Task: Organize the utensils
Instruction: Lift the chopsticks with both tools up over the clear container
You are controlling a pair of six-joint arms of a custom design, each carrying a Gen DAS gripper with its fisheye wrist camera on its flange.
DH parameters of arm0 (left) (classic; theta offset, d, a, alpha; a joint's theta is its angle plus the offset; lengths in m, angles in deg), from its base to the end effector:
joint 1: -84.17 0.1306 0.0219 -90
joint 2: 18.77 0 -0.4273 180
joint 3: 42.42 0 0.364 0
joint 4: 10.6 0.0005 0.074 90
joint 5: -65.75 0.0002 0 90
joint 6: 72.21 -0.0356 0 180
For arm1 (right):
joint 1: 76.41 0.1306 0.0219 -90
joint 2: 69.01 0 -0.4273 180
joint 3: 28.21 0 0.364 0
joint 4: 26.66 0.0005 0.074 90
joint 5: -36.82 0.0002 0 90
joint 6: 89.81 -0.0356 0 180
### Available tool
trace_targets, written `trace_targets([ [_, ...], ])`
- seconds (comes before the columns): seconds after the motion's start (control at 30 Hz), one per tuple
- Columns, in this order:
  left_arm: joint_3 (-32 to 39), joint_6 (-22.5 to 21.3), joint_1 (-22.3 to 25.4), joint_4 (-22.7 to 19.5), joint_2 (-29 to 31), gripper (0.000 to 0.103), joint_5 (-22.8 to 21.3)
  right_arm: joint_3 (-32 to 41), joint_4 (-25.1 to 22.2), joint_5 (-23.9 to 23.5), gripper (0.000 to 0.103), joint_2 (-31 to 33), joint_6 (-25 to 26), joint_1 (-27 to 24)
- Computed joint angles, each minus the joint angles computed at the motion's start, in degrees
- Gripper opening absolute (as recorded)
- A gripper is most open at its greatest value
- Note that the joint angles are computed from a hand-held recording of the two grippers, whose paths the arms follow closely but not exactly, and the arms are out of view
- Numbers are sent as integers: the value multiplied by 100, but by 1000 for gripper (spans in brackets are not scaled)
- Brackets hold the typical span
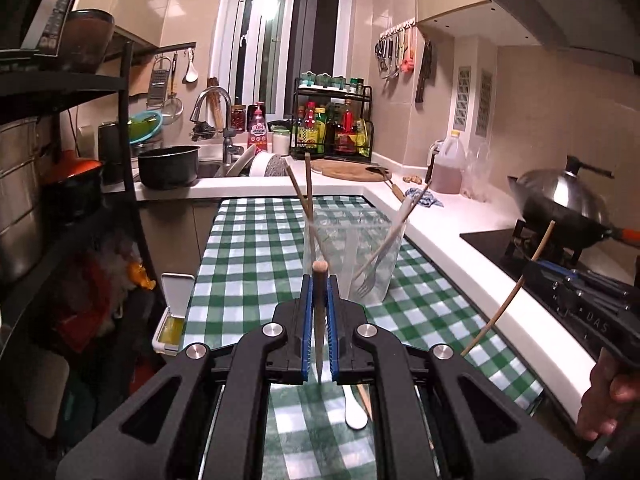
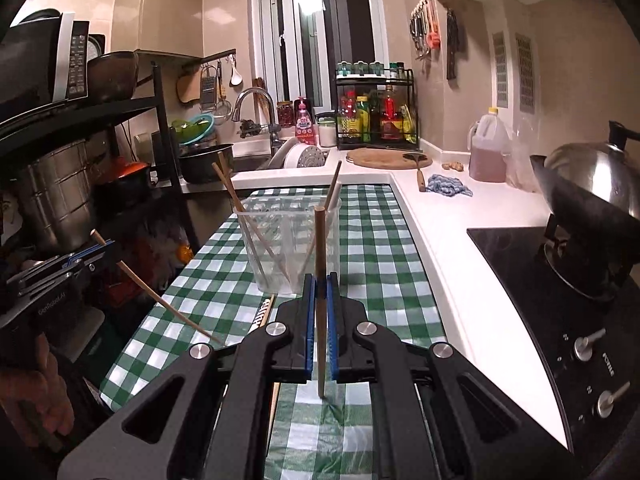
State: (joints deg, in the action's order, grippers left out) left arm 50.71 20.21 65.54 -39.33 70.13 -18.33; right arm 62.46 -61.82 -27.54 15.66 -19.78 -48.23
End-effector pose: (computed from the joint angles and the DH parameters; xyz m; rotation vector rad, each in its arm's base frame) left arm 0.4499 -0.1561 0.5391 0.3497 1.9814 -0.3385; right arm 0.3925 0.1922 0.5422 0.1239 2.0224 0.0638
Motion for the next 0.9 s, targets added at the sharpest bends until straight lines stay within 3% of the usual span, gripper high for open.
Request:
trace_targets([
  [0.47, 2155, 254, 321, -1713, 991, 7, 933, 1034, -498, -602, 6, 440, 252, -354],
  [0.67, 3277, 341, 408, -2107, 1468, 7, 1252, 1792, -500, -936, 6, 737, 496, -558],
  [0.9, 4778, 381, 332, -2226, 2164, 7, 1141, 3153, -456, -987, 6, 1429, 885, -741],
])
